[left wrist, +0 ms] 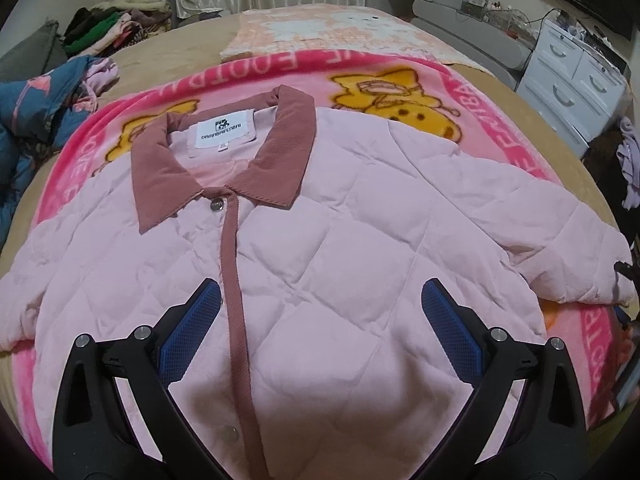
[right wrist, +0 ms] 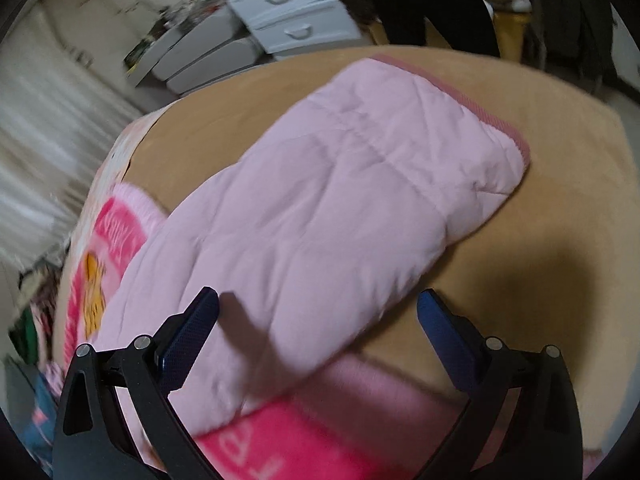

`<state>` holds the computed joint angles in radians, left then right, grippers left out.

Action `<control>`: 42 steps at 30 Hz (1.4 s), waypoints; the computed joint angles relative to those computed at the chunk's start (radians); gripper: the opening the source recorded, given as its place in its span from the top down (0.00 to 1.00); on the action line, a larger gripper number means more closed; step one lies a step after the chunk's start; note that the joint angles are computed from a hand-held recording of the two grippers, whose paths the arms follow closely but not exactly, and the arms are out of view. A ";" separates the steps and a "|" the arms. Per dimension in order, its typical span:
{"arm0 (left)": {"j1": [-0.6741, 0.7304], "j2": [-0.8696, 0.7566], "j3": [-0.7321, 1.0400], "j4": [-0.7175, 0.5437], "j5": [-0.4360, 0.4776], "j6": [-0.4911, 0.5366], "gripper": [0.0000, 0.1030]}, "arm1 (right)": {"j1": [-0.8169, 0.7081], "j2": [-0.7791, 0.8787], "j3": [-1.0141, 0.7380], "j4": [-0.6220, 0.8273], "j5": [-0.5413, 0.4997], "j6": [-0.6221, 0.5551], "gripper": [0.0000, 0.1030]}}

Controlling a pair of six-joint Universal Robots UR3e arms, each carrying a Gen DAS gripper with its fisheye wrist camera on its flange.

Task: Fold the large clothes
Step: 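Move the right tool to the sleeve nearest it and grasp its cuff, then lift the sleeve with the right tool and fold it across the jacket front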

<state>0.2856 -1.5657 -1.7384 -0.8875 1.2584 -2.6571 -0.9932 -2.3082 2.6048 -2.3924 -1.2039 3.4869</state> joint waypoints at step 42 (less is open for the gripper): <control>0.405 -0.116 0.584 -0.453 -0.260 0.224 0.09 | 1.229 0.862 -1.345 -0.148 -0.724 0.033 0.83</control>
